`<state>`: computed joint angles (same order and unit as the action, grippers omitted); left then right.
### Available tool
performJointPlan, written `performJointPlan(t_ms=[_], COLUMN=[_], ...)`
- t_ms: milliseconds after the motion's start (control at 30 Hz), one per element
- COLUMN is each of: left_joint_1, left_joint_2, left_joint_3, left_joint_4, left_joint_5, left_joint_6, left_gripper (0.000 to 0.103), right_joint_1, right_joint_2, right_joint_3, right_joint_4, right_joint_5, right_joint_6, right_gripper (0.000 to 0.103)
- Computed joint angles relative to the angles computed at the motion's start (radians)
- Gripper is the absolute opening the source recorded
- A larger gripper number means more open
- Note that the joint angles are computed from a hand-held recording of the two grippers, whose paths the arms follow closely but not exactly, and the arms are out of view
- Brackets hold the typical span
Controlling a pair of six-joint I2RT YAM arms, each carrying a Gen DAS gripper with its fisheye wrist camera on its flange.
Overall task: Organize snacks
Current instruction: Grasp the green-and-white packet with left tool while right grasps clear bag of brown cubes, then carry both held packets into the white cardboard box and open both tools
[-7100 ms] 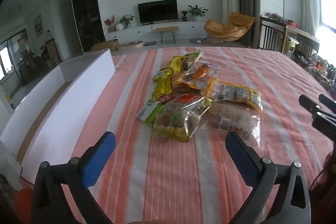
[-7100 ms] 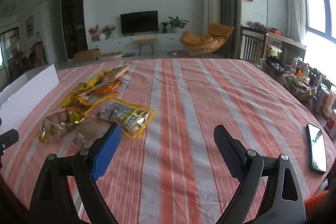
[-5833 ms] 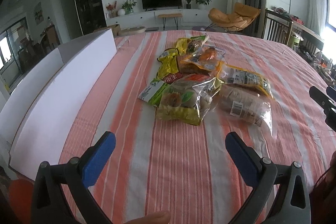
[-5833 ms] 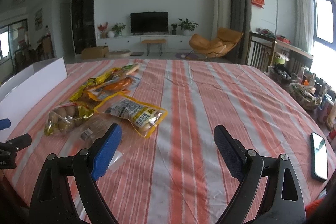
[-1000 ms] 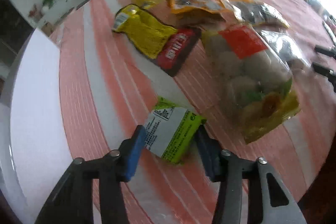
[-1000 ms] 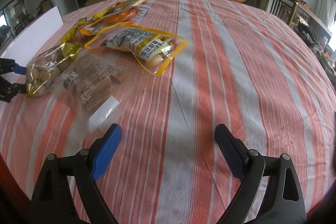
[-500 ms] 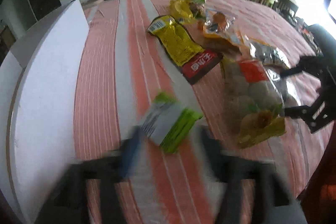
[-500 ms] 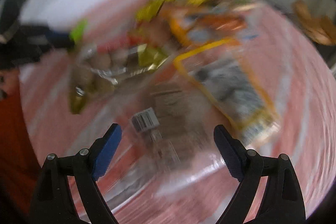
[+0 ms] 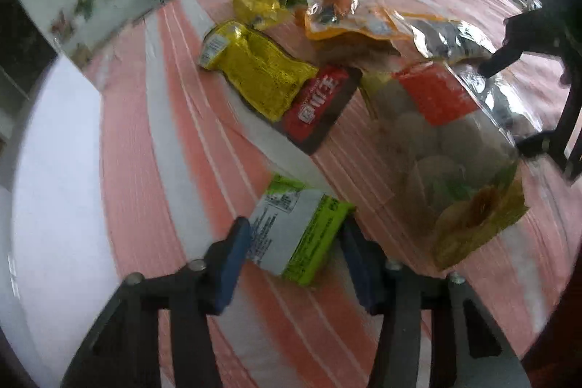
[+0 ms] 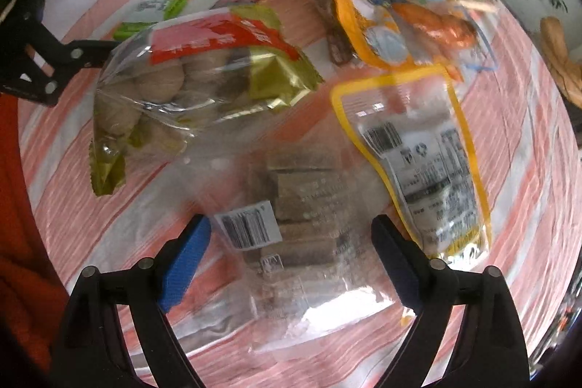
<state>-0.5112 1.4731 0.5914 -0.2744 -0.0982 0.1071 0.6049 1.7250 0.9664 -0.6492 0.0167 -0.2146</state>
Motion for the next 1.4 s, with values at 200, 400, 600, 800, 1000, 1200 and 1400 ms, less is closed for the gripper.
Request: performJointPlan(t_ms=[200,400,600,800,1000,1200,1400], left_joint_1=[0.049,0.267,0.253,0.222,0.204,0.086,0.169], left_joint_2=[-0.154,-0.356,-0.347,-0.272,-0.181,0.106,-0.031], left_joint_3=[-0.004,-0.089,-0.124,-0.136,-0.093,0.086,-0.035], left_joint_4=[-0.08,-0.089,-0.059,-0.007,-0.02,-0.074,0.068], left_joint_5=[0.076,0.333,0.296,0.096,0.084,-0.049,0.066], left_joint_6=[-0.152,-0.23,-0.176,-0.27,-0.36,-0.631,-0.608], left_gripper=[0.017,0.01,0.032,0.083,0.083,0.078,0.05], right_joint_1=[-0.158,-0.366,-0.486,-0.492,-0.513,-0.516,-0.561], right_joint_2=[-0.087,-0.166,-0.221,-0.343,-0.371,-0.373,-0.39], right_joint_3=[0.015,-0.042,-0.105,-0.202,-0.232,-0.237,-0.245], right_joint_4=[-0.076,-0.104,-0.093,-0.089,-0.074,-0.029,-0.031], right_joint_5=[-0.124,-0.42,-0.615,-0.673,-0.719,-0.755,-0.831], right_joint_6=[0.059,0.075,0.115,0.16,0.154,0.183,0.195], right_gripper=[0.049,0.049,0.049,0.049,0.049,0.049,0.049])
